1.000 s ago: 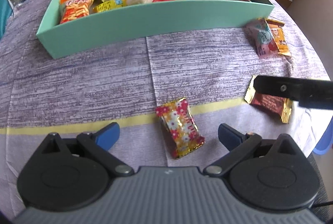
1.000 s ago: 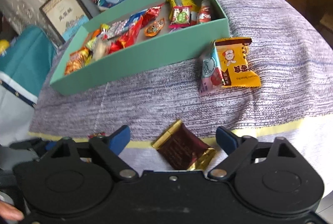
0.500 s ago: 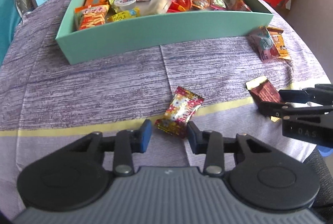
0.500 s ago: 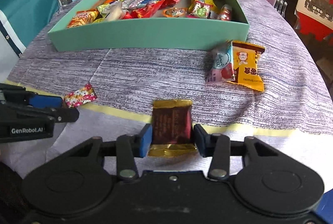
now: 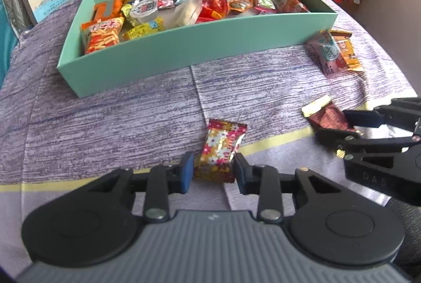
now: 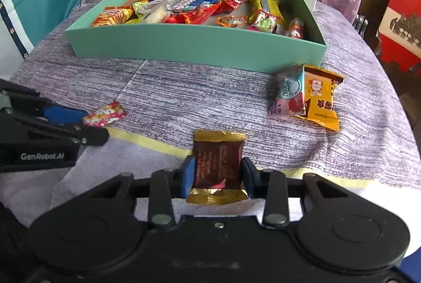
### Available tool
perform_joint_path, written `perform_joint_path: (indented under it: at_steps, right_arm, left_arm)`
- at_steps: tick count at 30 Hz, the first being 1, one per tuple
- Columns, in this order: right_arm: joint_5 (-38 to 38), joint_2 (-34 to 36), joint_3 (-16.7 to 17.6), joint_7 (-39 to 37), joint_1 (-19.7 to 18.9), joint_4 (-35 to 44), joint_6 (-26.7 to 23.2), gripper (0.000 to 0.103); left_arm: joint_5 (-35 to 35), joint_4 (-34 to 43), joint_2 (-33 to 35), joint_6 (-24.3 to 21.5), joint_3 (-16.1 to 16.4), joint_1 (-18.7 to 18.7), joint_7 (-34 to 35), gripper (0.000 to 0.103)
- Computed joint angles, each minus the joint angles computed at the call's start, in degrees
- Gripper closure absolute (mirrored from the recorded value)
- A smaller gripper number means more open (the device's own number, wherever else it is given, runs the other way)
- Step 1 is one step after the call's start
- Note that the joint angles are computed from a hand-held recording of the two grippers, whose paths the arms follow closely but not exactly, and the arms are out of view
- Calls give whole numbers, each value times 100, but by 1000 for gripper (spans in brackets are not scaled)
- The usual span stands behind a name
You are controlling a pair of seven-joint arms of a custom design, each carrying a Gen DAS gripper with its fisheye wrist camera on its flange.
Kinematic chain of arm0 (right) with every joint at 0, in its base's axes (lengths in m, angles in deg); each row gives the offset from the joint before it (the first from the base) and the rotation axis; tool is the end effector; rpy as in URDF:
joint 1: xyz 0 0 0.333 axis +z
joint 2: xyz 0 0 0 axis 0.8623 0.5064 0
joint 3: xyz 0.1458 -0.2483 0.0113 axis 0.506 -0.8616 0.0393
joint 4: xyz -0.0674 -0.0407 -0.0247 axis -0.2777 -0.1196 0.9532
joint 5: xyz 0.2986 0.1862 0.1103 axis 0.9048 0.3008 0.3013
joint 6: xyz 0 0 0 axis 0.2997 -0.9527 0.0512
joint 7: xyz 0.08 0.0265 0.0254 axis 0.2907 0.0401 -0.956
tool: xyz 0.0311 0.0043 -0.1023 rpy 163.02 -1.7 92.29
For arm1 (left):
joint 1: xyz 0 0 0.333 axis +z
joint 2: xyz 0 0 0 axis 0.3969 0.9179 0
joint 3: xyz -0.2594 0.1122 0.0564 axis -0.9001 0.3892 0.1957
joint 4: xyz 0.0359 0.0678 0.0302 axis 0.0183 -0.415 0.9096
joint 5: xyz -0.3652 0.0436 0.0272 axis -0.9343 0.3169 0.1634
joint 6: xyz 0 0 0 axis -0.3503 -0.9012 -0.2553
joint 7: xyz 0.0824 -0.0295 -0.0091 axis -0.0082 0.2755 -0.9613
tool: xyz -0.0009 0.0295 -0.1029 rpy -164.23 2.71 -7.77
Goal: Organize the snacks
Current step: 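Carry the floral candy and chocolate into the box and release both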
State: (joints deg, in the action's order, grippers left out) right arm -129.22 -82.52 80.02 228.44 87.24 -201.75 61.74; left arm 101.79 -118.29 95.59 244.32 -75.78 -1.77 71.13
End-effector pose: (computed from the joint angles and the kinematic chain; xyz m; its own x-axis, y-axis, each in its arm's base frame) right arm 0.4456 0.3338 0.3783 0.0781 -0.9953 0.0564 -0.8234 -0.0963 -0.5592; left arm 0.5127 -0.3422 0.3620 -0.3044 -0.9518 0.0385 -0.8371 0.2480 -0.4876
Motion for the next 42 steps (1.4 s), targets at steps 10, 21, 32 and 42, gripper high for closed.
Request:
perform_joint_path:
  at_steps: [10, 21, 32, 42]
  right_arm:
    - [840, -451, -105, 74, -396, -398, 1093, 66]
    - [1698, 158, -276, -568, -812, 674, 1678, 66]
    - [2991, 1245, -219, -1711, -985, 1901, 1587, 66]
    - [2731, 1371, -687, -1347, -630, 1964, 1680, 4]
  left_arm:
    - [-579, 201, -88, 107, -159, 188, 355, 71]
    - [-627, 2590, 1211, -418, 119, -43, 422, 71]
    - [-913, 4576, 2504, -1327, 225, -179, 852, 71]
    - [-904, 4997, 2804, -1470, 375, -327, 865, 9]
